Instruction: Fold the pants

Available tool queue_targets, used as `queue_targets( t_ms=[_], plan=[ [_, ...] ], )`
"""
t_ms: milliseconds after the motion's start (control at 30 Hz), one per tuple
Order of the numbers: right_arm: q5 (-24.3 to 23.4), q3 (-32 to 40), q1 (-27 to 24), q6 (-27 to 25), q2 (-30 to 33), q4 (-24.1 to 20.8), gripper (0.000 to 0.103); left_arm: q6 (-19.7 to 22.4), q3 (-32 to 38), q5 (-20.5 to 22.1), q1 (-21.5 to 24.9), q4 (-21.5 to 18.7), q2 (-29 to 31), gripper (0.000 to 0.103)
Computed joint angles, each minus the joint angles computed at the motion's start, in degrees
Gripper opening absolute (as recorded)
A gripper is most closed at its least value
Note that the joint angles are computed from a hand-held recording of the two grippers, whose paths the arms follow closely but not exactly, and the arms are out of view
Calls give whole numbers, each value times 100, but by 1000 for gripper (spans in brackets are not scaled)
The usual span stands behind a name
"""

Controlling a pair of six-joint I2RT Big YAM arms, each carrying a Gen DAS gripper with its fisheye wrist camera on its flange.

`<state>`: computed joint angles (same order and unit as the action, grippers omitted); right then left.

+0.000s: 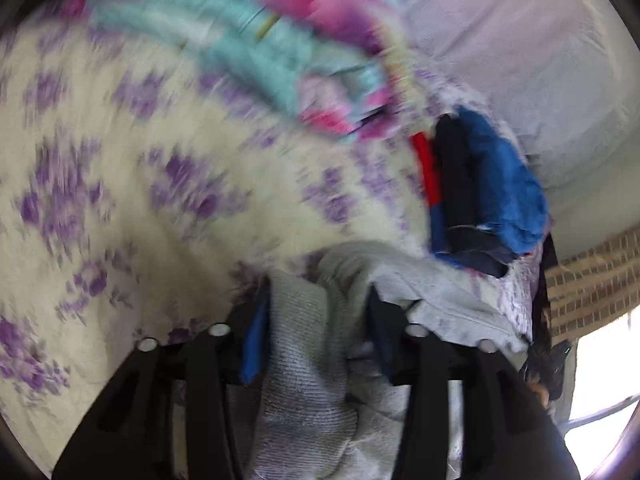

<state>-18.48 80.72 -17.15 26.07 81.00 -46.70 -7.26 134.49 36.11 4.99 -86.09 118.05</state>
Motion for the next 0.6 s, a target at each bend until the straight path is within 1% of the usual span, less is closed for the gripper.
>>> queue_targets(
  t_ms=[33,67,100,133,167,200,233,267,300,333,367,400,500,567,600],
  plan=[
    [-68,-126,-20,47,-22,58,15,-160,-179,205,63,76,-26,52],
    [-178,-326,-77,174,-148,298,18,-328,-450,498,141,292,-153,53],
    [-219,-451,-114,310,-273,411,24,-370,-585,655,208,351,-255,56],
    [-232,-517,-172,432,-391,420,29,-363,-685,644,260,368,-367,68],
    [-212,-584,-236,502,-534,424,38,-335,-799,575,315,416,-504,77],
    [-157,-636,-276,514,-678,387,40,-244,-937,511,393,465,-675,79],
    [-126,-679,-329,505,-838,314,40,-120,-1043,493,478,474,-821,80],
    [-138,-752,-370,499,-1040,245,42,37,-1208,533,595,462,-1008,80],
    [-188,-862,-390,493,-1236,232,50,164,-1376,611,698,431,-1166,80],
    [-283,-1002,-414,489,-1494,219,55,345,-1618,728,828,341,-1369,80],
    [-376,-1175,-423,519,-1780,216,63,526,-1881,817,920,269,-1562,80],
    [-494,-1341,-443,549,-2035,207,65,733,-2131,881,1019,187,-1742,80],
    [-809,-1917,-438,681,-2898,91,65,1147,-3101,824,1195,99,-2399,80],
    [-926,-2271,-373,852,-3461,17,65,1309,-3628,939,1322,143,-2737,80],
    [-990,-2465,-329,983,-3790,-15,65,1310,-3834,981,1365,207,-2854,80]
  ],
)
